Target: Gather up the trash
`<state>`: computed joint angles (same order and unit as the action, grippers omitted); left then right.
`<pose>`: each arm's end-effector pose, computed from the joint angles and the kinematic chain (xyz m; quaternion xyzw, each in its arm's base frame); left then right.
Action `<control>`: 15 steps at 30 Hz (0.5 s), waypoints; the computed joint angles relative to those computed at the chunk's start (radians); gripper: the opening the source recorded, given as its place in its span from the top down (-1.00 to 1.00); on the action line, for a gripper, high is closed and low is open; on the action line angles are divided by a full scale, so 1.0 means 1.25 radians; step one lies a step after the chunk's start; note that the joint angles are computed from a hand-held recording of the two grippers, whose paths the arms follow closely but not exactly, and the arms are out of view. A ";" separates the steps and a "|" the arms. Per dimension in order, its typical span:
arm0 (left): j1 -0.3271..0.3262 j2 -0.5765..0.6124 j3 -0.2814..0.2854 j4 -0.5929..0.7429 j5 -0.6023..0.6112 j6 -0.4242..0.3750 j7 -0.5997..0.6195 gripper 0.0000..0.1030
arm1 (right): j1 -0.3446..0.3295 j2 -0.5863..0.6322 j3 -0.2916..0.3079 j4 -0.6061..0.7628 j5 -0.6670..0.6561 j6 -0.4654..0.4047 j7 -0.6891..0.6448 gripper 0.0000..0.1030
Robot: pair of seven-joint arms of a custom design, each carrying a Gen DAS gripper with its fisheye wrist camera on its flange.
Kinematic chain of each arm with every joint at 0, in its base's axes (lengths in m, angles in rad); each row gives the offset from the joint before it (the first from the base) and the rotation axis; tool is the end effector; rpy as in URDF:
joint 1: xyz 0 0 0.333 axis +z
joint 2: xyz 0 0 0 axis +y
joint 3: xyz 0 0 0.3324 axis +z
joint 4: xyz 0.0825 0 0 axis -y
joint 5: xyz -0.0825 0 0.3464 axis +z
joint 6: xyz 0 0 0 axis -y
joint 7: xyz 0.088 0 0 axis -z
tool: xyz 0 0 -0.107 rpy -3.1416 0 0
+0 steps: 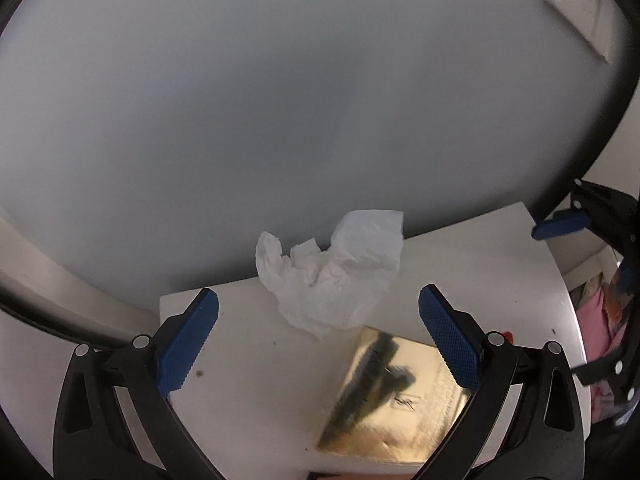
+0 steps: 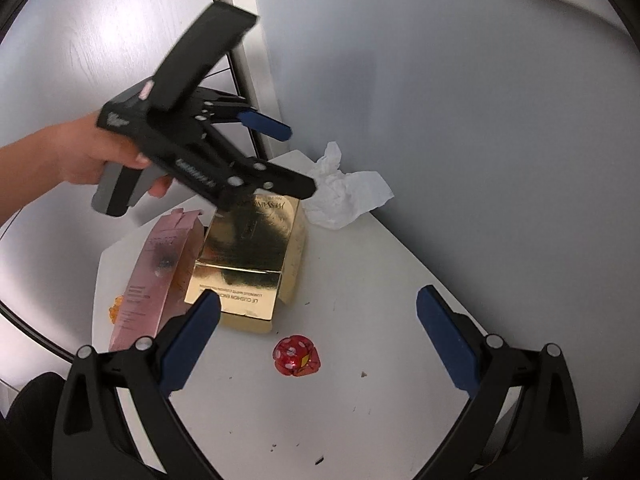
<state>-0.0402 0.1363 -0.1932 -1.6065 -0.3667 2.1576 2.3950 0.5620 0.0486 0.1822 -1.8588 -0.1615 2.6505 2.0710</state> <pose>0.5879 -0.1460 0.6151 -0.3120 0.9102 -0.2559 0.0935 0.4325 0.4008 0.6054 -0.7631 0.5320 -0.1154 0.3484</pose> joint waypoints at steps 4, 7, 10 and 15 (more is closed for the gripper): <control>0.002 0.033 -0.002 0.032 0.010 -0.032 -0.012 -0.89 | 0.001 0.007 0.000 0.002 0.004 0.006 -0.011 -0.86; 0.005 0.055 -0.008 0.052 0.017 -0.056 -0.013 -0.88 | 0.002 0.009 -0.001 0.002 0.017 0.010 -0.023 -0.86; 0.008 0.076 -0.013 0.078 0.021 -0.077 -0.019 -0.81 | 0.002 0.017 -0.003 0.009 0.021 0.012 -0.026 -0.86; 0.015 0.093 -0.020 0.098 0.027 -0.103 -0.025 -0.74 | 0.006 0.028 -0.015 0.026 -0.006 0.029 0.024 -0.86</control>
<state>-0.0218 0.2529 -0.2176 -1.4846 -0.3333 2.0288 2.3641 0.5692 0.0838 0.1631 -1.8268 -0.1686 2.6862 2.1011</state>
